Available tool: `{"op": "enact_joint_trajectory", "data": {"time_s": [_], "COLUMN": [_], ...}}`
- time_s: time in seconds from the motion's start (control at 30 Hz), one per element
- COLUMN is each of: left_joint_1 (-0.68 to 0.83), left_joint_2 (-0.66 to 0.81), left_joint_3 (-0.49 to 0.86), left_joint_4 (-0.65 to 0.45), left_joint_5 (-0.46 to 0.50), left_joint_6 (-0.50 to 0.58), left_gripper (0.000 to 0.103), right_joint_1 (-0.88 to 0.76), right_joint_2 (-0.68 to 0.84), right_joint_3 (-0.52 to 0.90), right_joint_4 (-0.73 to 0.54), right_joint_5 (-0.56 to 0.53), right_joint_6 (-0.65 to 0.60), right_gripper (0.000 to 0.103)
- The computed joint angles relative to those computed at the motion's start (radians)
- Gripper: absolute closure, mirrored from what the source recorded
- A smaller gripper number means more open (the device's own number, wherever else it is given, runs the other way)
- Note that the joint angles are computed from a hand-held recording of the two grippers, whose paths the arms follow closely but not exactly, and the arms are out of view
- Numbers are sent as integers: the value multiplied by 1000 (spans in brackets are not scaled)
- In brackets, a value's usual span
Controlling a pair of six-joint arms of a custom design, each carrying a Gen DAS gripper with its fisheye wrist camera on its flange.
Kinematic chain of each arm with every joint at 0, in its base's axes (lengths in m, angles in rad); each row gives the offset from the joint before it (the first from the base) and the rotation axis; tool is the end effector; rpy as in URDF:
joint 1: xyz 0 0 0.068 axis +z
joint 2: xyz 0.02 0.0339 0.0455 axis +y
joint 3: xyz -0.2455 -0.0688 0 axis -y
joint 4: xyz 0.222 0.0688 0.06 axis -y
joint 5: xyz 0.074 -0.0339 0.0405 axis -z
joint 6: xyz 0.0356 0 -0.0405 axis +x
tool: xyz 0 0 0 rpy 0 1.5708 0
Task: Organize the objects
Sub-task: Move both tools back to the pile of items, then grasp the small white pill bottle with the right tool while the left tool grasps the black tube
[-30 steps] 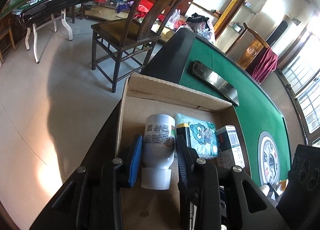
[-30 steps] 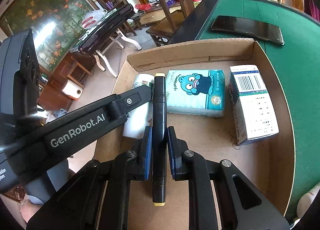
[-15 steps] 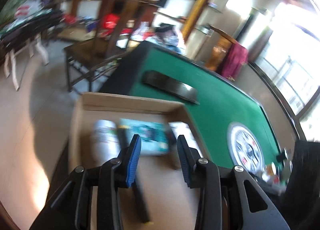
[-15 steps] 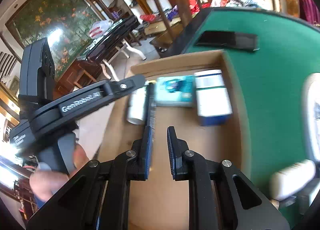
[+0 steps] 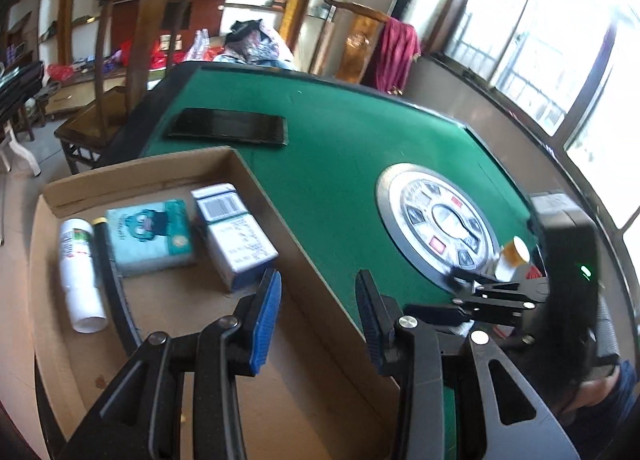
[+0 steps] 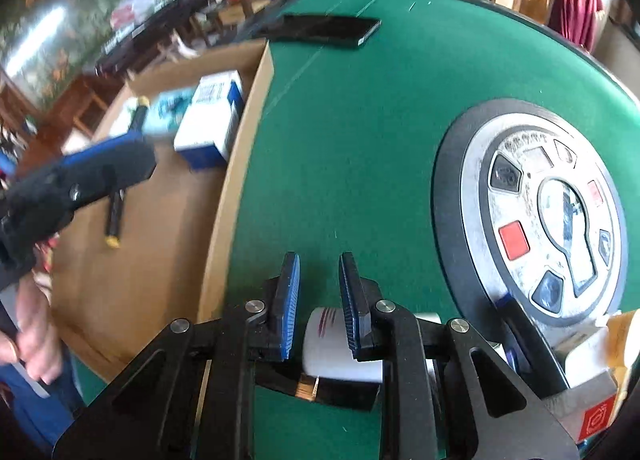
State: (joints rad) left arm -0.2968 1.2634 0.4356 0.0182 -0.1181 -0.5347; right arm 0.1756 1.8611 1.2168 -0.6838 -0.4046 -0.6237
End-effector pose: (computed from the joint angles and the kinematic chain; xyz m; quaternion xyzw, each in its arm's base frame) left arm 0.2073 -0.0590 0.1454 -0.1318 0.9177 -0.0996 0.3614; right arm 0.3219 0.0714 0.1598 -0.4008 0.8863 0.1681 0.1599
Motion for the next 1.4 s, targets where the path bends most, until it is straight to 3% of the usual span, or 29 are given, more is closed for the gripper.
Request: {"op": "enact_joint_trajectory", "data": {"time_s": [0.27, 0.4, 0.5, 0.57, 0.6, 0.63, 0.7, 0.87, 1.07, 1.13, 1.27, 1.33, 1.4], "left_joint_1": [-179, -273, -292, -287, -281, -280, -292, -383, -440, -452, -512, -529, -534], "left_joint_2": [22, 126, 208, 257, 272, 276, 279, 284, 339, 382, 516, 520, 499], "left_joint_3": [49, 121, 154, 172, 161, 139, 144, 197, 257, 294, 396, 387, 356], "left_joint_4": [-25, -58, -72, -77, -50, 1, -5, -119, -169, -183, -215, -198, -164], "left_joint_5": [28, 51, 137, 202, 248, 292, 314, 173, 25, -12, -175, -197, -215], "left_joint_6": [33, 7, -79, -145, -184, -214, -236, -294, -317, -295, -213, -168, -164], "left_gripper": [64, 64, 63, 59, 56, 53, 45, 44, 43, 43, 45, 45, 55], "right_joint_1": [-265, -530, -720, -797, -822, -837, -850, -882, -885, -894, -897, -898, -897], "right_joint_2": [-150, -154, -97, -77, -79, -79, -67, 3, -23, -29, -50, -66, -96], "right_joint_3": [-165, -140, -80, -75, -83, -91, -88, 5, -15, -18, -34, -52, -91], "right_joint_4": [-126, -245, -319, -317, -297, -277, -255, -337, -329, -331, -326, -315, -259], "right_joint_5": [-16, -131, -242, -273, -282, -287, -295, -319, -325, -326, -333, -327, -314], "right_joint_6": [-361, -524, -576, -578, -571, -567, -550, -545, -551, -557, -570, -578, -565], "right_gripper": [83, 83, 82, 65, 51, 47, 47, 47, 47, 47, 47, 47, 47]}}
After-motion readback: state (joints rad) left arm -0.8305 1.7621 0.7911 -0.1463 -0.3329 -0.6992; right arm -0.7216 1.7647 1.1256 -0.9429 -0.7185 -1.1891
